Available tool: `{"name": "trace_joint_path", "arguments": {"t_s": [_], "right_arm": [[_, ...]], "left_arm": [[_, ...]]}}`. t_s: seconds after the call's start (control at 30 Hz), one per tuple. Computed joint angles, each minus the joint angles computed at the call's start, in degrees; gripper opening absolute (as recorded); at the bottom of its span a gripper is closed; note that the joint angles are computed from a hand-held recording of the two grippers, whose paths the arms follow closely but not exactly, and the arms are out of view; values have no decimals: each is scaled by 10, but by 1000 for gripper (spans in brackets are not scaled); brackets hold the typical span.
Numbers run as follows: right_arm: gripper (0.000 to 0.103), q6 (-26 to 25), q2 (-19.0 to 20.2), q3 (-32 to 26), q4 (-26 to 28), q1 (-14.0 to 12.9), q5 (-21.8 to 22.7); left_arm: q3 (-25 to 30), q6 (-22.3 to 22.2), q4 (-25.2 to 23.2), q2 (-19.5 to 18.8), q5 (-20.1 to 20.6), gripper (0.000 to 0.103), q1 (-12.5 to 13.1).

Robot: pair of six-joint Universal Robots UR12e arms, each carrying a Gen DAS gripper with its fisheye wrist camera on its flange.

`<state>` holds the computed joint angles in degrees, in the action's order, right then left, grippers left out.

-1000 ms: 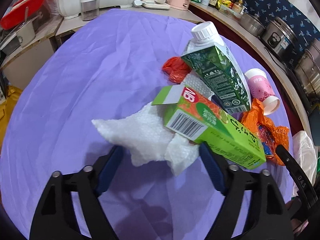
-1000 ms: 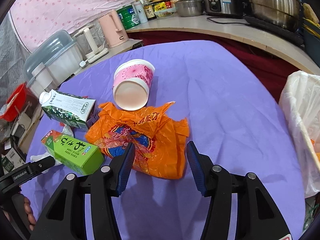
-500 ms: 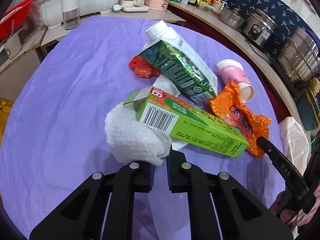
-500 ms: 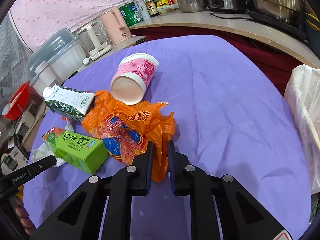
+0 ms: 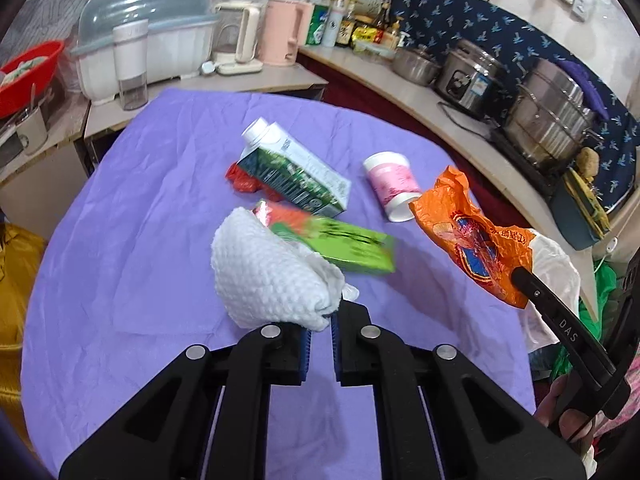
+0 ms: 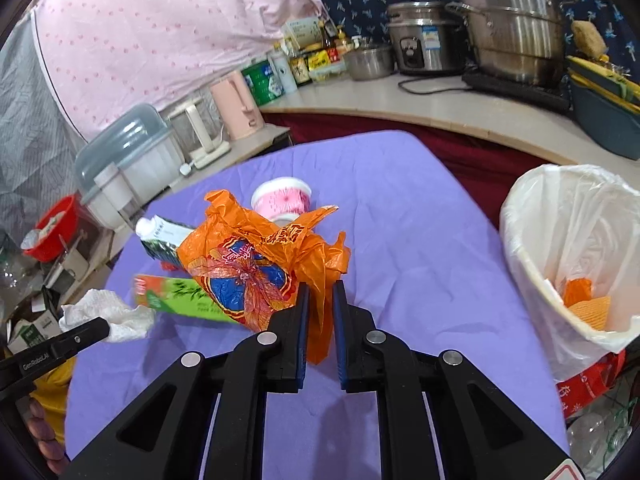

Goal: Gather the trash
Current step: 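Carry the tissue and orange bag over the bin with both tools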

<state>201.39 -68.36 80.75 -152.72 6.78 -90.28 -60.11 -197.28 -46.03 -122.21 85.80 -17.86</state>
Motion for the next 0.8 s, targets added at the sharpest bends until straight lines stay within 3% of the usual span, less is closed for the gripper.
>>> {"name": "trace_joint_path", "arguments": {"t_s": [0.33,0.8], "right_arm": [[11,5,-47,43,-52,-8,-23],[11,26,-96,97,-94,-34,-49]], "left_arm": [[7,33,31,10,-14,8,-24],[56,87,27,-11,-37,8,-61]]}}
